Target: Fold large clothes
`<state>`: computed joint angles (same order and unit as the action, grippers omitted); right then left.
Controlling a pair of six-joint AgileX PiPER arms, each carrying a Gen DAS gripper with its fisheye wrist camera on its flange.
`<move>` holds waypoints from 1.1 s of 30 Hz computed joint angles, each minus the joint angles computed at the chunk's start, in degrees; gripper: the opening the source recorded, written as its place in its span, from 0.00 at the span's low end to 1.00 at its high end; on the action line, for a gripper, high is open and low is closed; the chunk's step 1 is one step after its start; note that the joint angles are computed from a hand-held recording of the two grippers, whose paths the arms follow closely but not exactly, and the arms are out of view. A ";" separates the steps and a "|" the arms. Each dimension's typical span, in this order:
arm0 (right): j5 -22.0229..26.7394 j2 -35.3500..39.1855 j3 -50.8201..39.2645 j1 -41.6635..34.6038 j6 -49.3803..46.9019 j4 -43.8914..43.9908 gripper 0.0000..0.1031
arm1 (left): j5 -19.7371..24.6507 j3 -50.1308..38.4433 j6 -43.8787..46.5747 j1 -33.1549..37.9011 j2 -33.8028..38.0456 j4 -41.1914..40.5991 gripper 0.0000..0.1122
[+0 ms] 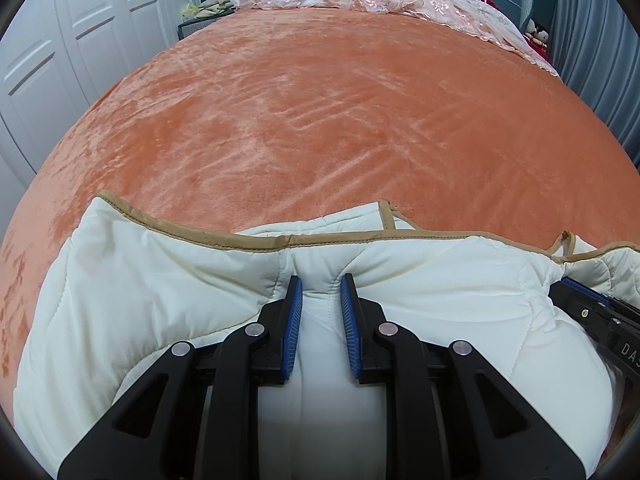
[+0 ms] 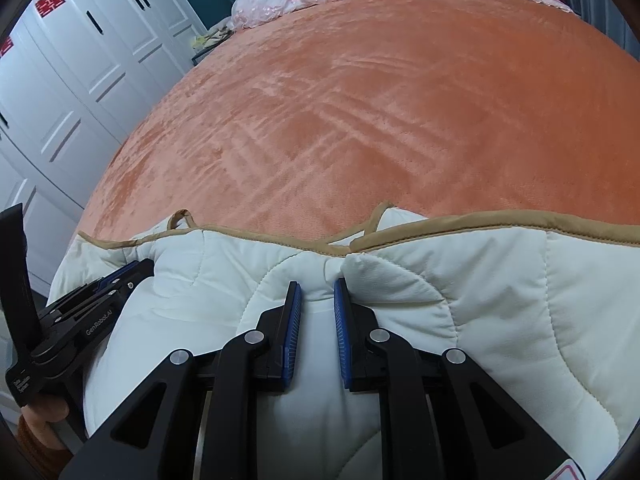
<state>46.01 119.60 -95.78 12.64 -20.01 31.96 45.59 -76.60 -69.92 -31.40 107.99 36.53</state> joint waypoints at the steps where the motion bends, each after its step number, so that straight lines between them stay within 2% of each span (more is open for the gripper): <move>1: 0.93 0.33 -0.45 -0.94 -0.95 2.04 0.12 | 0.88 -1.13 1.24 0.24 0.36 -1.03 0.18; 2: 1.45 0.03 -0.33 -2.00 -1.10 3.60 0.08 | 2.27 -2.74 2.46 0.49 0.73 -2.46 0.18; 4: -1.70 -4.76 3.61 -3.70 3.28 1.39 0.06 | 4.68 -5.21 2.42 0.86 -0.26 -4.51 0.18; 6: -5.77 -12.25 9.61 -5.17 5.72 -2.62 0.19 | 1.66 -2.52 -1.25 0.21 -5.51 -3.86 0.18; 11: -0.33 -26.49 21.27 -9.56 -2.41 -2.30 0.19 | 2.22 4.14 0.44 -7.36 -17.54 -5.16 0.18; 13: 3.24 -30.37 26.33 -10.39 -5.59 0.85 0.19 | 3.25 8.87 -2.14 -12.28 -21.44 -4.61 0.18; 15: 5.06 -33.12 31.42 -9.64 -7.26 2.86 0.19 | 0.81 15.22 -6.55 -15.81 -24.58 -5.93 0.18; 16: 4.54 -34.30 33.75 -8.01 -7.04 1.90 0.19 | 0.11 17.37 -8.69 -17.28 -25.14 -6.36 0.18; 18: 0.13 -37.51 38.43 -3.29 -4.49 -2.29 0.19 | -0.37 20.90 -14.43 -20.86 -25.15 -4.21 0.18; 20: -3.67 -39.00 40.17 1.11 0.24 -9.16 0.19 | -0.01 23.12 -21.61 -24.43 -25.03 0.41 0.18; 22: -5.79 -38.62 40.37 3.57 3.70 -14.40 0.19 | -1.15 24.29 -25.10 -24.84 -24.78 2.16 0.18; 27: -7.95 -36.91 41.11 3.24 3.43 -14.00 0.18 | -7.78 29.16 -34.03 -22.49 -25.78 6.37 0.18; 28: -8.73 -36.82 41.52 3.42 3.64 -13.93 0.18 | -7.74 29.39 -35.22 -22.77 -25.53 7.31 0.18; 31: -10.69 -37.76 43.10 5.49 7.90 -17.40 0.18 | -3.79 27.57 -34.25 -25.02 -23.85 7.70 0.18; 33: -7.74 -38.97 41.88 8.56 17.58 -23.30 0.18 | -1.03 26.06 -31.56 -26.08 -24.62 4.72 0.18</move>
<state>38.27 80.63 -53.90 21.20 -2.42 8.66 44.56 -50.54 -101.48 -57.48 83.37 41.25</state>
